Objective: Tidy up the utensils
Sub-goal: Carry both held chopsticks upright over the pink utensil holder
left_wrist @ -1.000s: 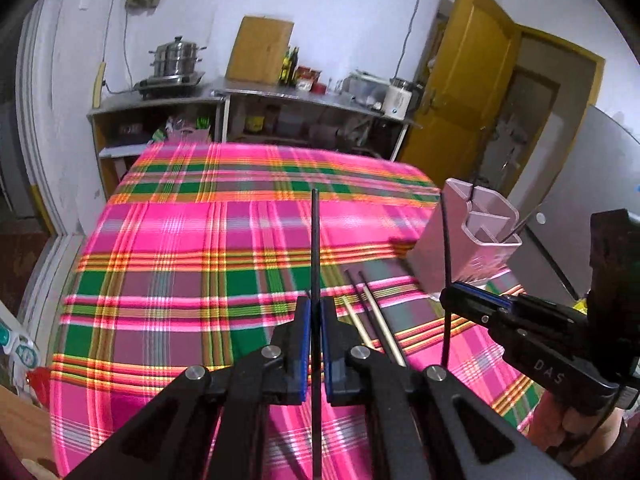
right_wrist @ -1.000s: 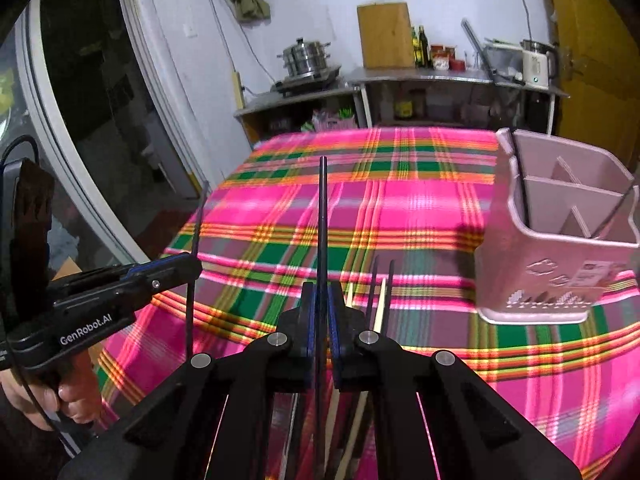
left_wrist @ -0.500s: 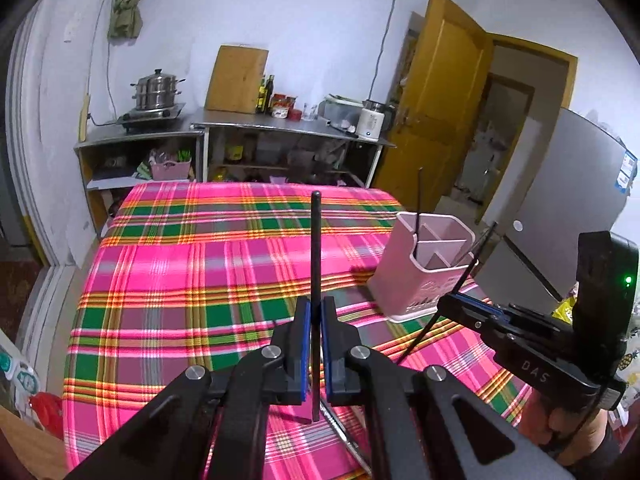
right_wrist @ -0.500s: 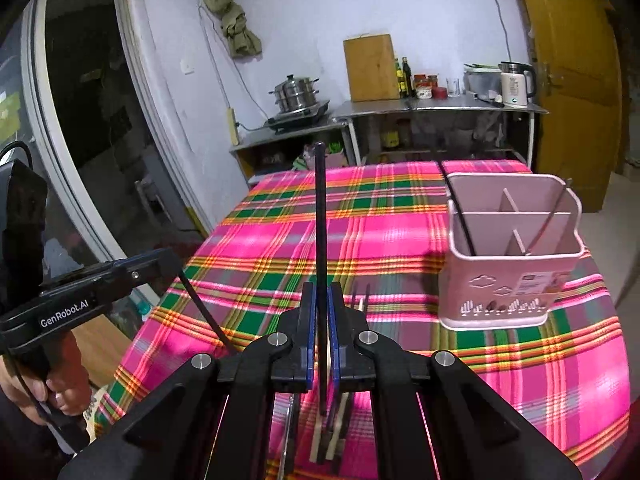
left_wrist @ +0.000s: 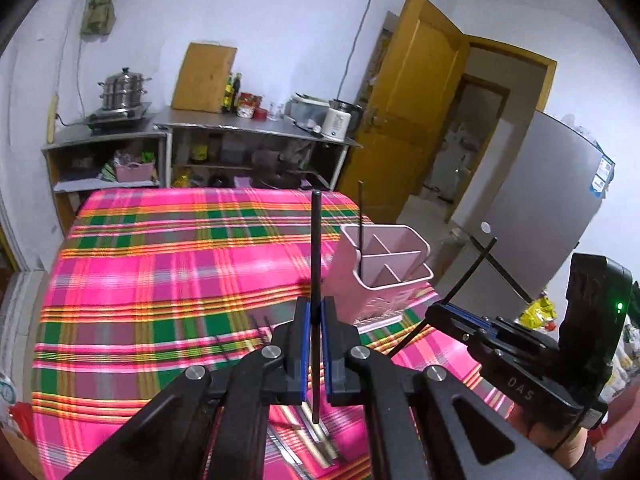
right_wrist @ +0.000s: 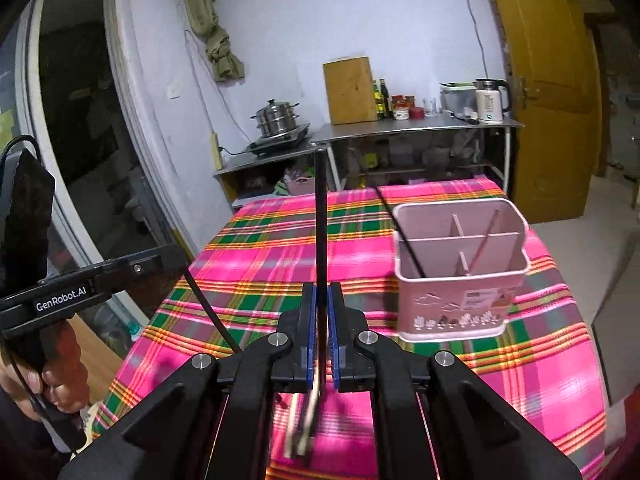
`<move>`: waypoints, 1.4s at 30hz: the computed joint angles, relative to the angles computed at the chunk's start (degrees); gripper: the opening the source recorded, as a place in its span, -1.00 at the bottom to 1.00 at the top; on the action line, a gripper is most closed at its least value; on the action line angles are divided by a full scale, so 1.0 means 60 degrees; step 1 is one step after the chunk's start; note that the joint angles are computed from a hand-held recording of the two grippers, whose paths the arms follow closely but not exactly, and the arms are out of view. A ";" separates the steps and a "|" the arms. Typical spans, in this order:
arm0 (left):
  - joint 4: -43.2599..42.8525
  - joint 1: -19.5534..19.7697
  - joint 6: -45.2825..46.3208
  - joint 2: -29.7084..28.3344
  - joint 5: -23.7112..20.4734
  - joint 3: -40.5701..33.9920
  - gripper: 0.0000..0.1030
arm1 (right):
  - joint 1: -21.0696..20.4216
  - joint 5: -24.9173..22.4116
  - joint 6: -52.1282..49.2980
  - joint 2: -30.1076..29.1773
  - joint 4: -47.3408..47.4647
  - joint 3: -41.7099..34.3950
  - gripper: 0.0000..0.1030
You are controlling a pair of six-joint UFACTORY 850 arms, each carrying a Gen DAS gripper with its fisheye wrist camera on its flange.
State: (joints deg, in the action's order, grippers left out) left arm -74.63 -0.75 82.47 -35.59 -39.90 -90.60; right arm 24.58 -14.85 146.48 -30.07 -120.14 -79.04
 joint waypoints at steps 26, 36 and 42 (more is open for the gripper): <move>0.0703 -0.1200 -0.2518 -0.1981 -0.0466 -0.4366 -0.91 | -0.1167 -0.1060 -0.0236 0.0801 0.0372 -0.0051 -0.89; 0.1252 -0.1436 -0.3149 -0.2926 -0.0088 -0.5418 -0.91 | -0.1407 -0.0837 -0.0384 0.0124 0.0504 -0.0723 -0.89; 0.1547 -0.1507 -0.3283 -0.3386 0.0045 -0.5677 -0.91 | -0.1491 -0.0467 -0.0896 -0.0389 0.1142 -0.1049 -0.89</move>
State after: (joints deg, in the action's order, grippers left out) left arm -65.35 -9.79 62.77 -55.91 -39.63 -124.67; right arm 15.63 -17.65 141.10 -32.40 -113.29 -85.34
